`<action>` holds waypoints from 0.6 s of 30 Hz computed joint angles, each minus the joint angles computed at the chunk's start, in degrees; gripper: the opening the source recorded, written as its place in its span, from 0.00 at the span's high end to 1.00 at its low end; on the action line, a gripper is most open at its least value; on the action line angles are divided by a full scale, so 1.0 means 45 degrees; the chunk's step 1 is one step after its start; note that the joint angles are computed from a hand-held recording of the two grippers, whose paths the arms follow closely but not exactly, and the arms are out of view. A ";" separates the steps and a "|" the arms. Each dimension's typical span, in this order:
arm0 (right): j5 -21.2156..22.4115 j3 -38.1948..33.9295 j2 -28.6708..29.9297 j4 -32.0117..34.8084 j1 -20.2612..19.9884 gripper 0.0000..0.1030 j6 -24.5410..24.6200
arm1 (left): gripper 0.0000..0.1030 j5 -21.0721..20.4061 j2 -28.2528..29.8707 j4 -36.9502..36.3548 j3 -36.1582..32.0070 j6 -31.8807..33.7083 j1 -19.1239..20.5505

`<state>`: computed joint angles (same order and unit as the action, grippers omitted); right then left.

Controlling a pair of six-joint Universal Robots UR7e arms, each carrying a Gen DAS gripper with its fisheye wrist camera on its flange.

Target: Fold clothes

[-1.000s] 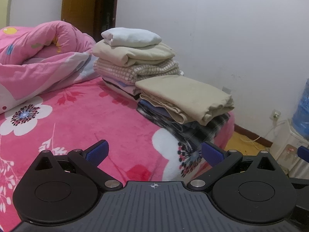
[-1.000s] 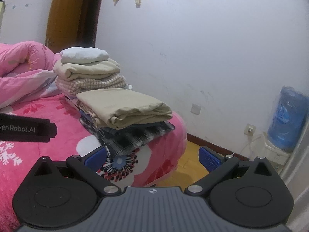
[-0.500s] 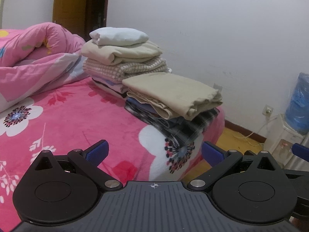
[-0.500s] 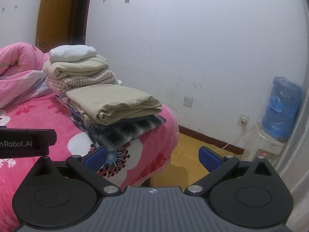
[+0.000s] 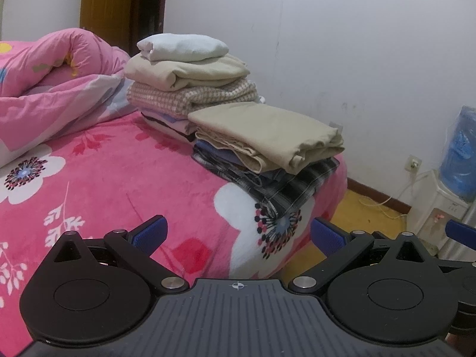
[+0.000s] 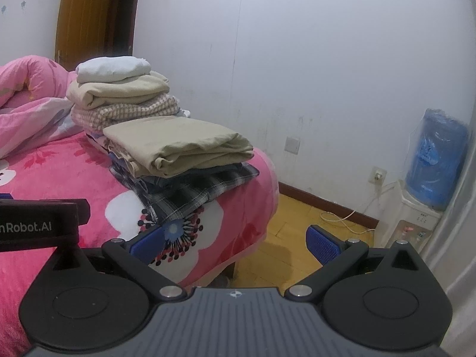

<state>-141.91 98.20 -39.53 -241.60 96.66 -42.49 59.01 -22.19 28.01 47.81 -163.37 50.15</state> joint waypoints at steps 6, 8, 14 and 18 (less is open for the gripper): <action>-0.0086 -0.0062 0.0008 0.0189 0.0009 0.00 0.0219 | 0.00 0.0000 0.0044 0.0076 -0.0096 -0.0031 0.0028; -0.0087 -0.0050 -0.0013 0.0300 -0.0016 0.00 0.0358 | 0.00 -0.0030 0.0087 0.0137 -0.0164 -0.0063 0.0036; -0.0136 -0.0082 0.0019 0.0362 -0.0029 0.00 0.0389 | 0.00 -0.0084 0.0145 0.0206 -0.0255 -0.0048 0.0042; -0.0105 -0.0048 -0.0017 0.0460 -0.0077 0.00 0.0495 | 0.00 -0.0120 0.0195 0.0255 -0.0324 -0.0029 0.0039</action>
<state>-142.38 97.98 -39.60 -239.52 96.31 -40.27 58.47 -21.31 29.16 46.35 -163.50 50.33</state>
